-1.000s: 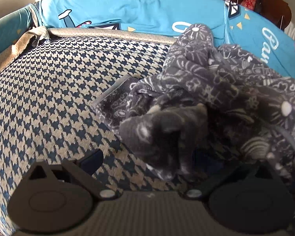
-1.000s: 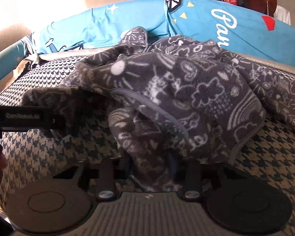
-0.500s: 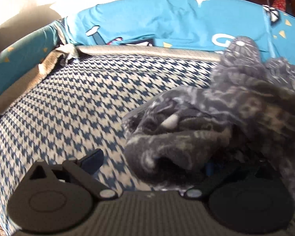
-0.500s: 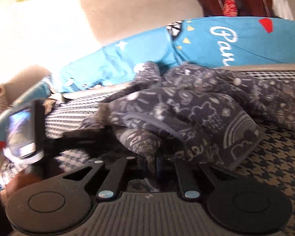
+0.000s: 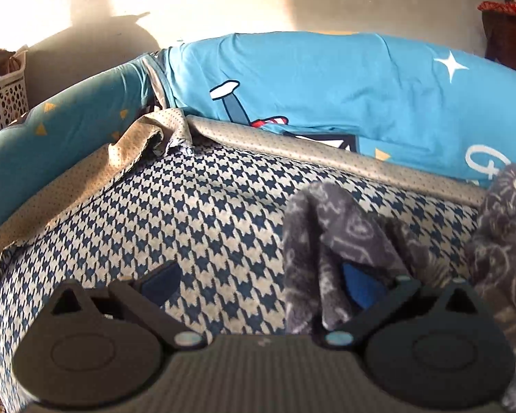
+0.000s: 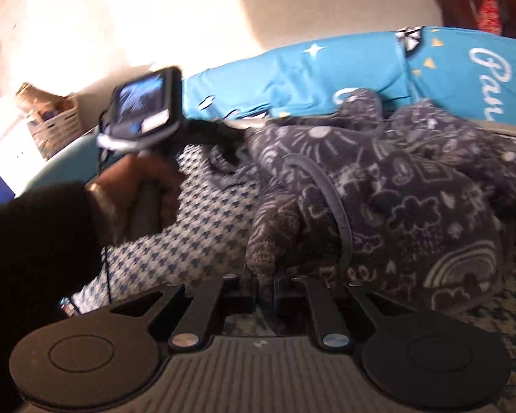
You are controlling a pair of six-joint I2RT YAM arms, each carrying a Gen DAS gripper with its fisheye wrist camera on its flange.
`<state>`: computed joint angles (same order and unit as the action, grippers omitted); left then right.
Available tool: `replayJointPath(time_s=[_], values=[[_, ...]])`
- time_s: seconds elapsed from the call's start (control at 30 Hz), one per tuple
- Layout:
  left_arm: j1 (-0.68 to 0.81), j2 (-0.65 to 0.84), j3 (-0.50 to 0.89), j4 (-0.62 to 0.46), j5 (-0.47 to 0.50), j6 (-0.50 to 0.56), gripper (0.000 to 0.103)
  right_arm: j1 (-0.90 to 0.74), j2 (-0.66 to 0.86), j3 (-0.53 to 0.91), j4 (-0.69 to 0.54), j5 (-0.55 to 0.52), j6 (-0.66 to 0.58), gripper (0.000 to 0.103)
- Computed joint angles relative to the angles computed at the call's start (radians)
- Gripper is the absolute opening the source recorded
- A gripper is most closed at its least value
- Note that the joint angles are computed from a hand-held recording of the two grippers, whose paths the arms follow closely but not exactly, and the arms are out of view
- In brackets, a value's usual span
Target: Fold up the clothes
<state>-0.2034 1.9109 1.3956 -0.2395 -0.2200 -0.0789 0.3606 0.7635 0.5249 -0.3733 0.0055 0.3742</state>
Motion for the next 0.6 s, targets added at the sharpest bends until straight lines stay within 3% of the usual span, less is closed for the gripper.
replayJointPath(time_s=[0.27,0.4,0.6], values=[[0.029,-0.092,-0.042,-0.04,0.097,0.008,0.103,0.128,0.179,0.007,0.112,0.051,0.031,0.011],[0.021,-0.178,-0.114,-0.037,0.132,0.044,0.103,0.145,0.194,-0.003,0.159,0.013,0.026,0.011],[0.008,-0.32,-0.247,-0.025,0.214,0.082,0.103,0.147,0.178,0.016,0.105,0.0,0.003,0.025]])
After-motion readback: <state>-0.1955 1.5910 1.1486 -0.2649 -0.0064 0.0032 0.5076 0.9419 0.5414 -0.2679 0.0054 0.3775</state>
